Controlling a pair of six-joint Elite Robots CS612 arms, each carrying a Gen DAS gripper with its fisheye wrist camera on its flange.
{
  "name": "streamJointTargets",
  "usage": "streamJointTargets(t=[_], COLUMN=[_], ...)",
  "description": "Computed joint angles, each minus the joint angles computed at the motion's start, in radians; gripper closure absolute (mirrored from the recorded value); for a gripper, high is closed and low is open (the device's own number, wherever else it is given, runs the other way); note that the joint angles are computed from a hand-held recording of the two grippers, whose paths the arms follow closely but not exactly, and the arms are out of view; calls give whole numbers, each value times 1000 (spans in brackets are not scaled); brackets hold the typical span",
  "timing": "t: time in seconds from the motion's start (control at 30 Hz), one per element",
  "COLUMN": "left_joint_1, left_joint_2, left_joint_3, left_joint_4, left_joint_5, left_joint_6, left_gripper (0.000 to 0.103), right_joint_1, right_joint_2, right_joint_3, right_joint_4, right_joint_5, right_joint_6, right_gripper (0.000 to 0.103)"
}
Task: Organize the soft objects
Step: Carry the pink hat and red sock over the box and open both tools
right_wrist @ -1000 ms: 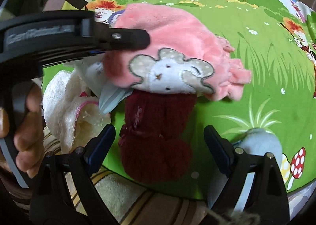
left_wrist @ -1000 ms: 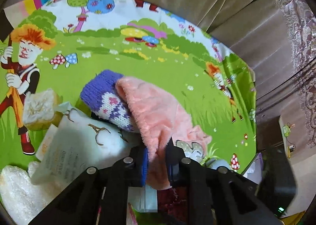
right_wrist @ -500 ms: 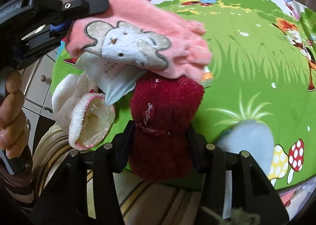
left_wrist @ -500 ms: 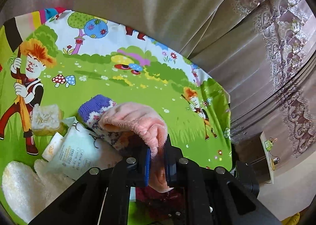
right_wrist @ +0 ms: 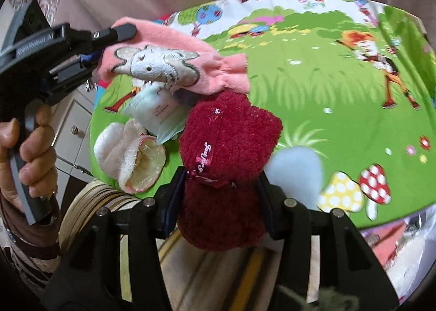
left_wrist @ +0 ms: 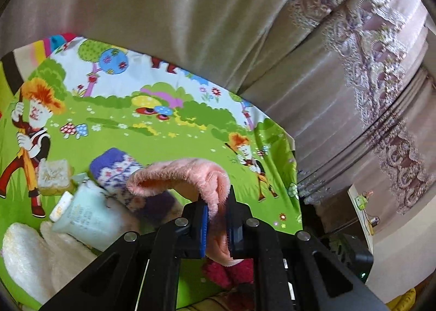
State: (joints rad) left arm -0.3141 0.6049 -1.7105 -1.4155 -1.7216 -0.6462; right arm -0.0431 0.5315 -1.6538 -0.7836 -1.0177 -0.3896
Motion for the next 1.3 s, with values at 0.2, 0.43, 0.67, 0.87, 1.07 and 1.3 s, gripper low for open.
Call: streamJointTargets(t=[0.2,0.43,0.67,0.87,1.07,1.3], left_joint_1=[-39,-99,-164,-220,-257,-285], left_joint_2=[-25,-59,-87,-107,-118,-132], left_joint_3=[22,81,142,202,259,308], left_joint_4=[-21,-44,-52,-11,55,356], left_joint_5=[-15,-68,-144,-204,-288,-226], left_joint_6=[38,103,172,243,308,433], left_gripper=[92,92,92,92,92,79], right_joint_1=[-73,-171,-265,-331,-379,-398], right_joint_2=[3,12,21,31,40,53], right_joint_3=[-63,-132,-195,-229,-252,-260], right_joint_4=[8,12,-1,-23,-28,-14], right_joint_5=[15,-16,-44,-74,-96,-93], right_joint_6=[59,139,229,298,347,359], right_gripper=[49,49,49,49,49,49])
